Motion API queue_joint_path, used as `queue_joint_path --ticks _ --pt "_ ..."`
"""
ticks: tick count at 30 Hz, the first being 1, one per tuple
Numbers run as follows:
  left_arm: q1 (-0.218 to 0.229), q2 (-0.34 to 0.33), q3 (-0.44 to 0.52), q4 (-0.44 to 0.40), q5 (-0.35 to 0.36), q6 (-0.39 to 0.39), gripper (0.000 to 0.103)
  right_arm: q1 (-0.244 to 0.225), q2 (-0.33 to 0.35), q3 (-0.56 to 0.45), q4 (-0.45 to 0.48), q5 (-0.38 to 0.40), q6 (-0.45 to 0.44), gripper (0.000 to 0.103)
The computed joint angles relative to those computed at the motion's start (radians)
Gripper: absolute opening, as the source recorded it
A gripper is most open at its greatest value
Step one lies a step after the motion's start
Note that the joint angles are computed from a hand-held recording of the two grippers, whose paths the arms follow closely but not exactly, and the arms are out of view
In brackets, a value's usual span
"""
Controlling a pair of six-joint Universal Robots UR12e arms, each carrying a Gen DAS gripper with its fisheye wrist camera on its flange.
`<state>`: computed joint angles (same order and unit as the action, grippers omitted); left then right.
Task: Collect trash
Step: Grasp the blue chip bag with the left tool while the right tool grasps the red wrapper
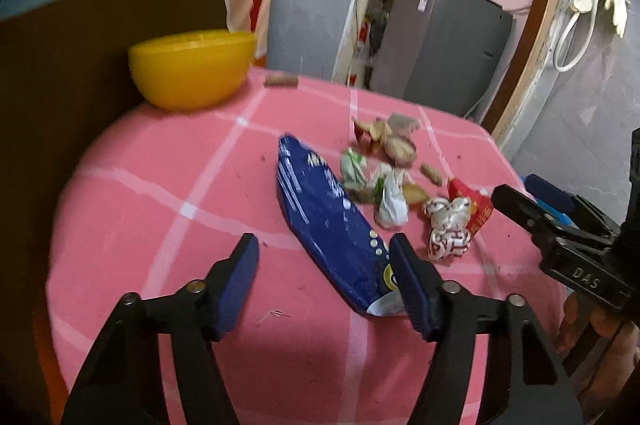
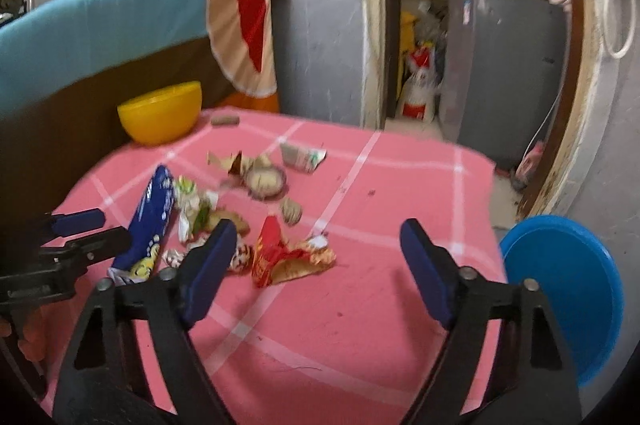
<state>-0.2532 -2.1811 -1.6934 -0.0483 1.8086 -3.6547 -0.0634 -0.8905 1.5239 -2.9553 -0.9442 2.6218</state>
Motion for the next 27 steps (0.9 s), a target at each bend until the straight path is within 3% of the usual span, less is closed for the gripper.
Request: queue_joint_path --ticks 8,14,18,21,27 --pt "0.001 0.0 0.012 -0.033 -0.019 0.007 0.054 0.013 0.011 -0.034 0.123 -0.034 -0.035 0.077" --pt "0.0 -0.011 0.031 -0.042 -0.028 0.027 0.047 0.022 0.016 -0.054 0.189 -0.049 -0.065 0.066" --pt "0.001 -0.014 0.036 -0.046 -0.019 0.019 0.036 0.023 0.016 -0.058 0.223 -0.047 -0.084 0.058" --pt "0.005 -0.013 0.03 -0.034 -0.024 0.002 0.025 0.02 0.017 -0.06 0.234 -0.036 -0.076 0.056" --pt "0.013 -0.011 0.021 -0.007 -0.064 -0.017 0.013 0.016 0.018 -0.062 0.24 -0.023 -0.06 0.054"
